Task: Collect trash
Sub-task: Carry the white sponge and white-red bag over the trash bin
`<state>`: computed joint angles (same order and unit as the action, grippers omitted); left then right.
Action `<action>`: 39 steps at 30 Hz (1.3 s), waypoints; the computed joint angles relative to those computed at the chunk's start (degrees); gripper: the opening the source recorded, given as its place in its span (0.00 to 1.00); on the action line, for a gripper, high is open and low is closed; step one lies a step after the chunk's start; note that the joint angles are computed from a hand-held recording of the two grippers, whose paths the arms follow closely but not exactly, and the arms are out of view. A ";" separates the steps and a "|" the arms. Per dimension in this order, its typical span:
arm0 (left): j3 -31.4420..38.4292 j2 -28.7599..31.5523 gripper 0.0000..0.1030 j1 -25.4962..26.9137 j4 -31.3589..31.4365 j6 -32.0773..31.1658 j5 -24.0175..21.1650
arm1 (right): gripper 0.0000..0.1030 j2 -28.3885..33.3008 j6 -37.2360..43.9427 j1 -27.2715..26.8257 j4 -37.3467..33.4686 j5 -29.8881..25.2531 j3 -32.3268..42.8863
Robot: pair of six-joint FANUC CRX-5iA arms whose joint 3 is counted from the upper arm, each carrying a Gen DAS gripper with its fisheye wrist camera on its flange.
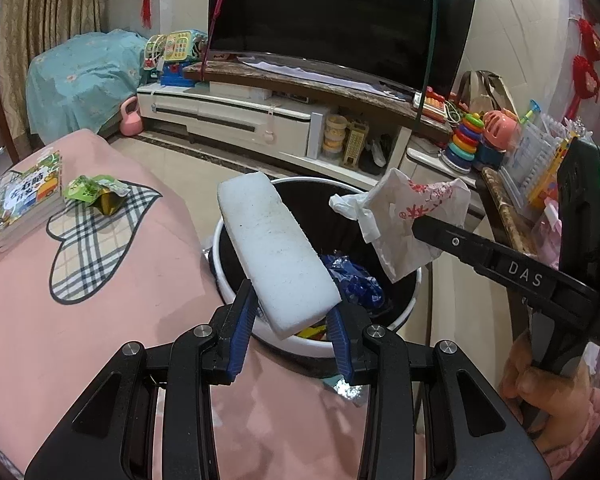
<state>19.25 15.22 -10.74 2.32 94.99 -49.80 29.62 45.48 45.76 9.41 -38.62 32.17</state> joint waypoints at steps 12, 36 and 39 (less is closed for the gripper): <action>4.61 3.81 0.33 -0.19 0.54 -1.34 -3.71 | 0.30 2.51 2.60 -0.53 -1.82 -4.28 4.83; 9.75 7.96 0.33 -0.78 0.71 -1.66 -8.12 | 0.30 5.64 5.74 -1.55 -4.73 -9.89 11.08; 10.16 8.28 0.33 -0.80 0.60 -1.59 -8.38 | 0.30 5.75 5.93 -1.75 -4.96 -10.14 11.25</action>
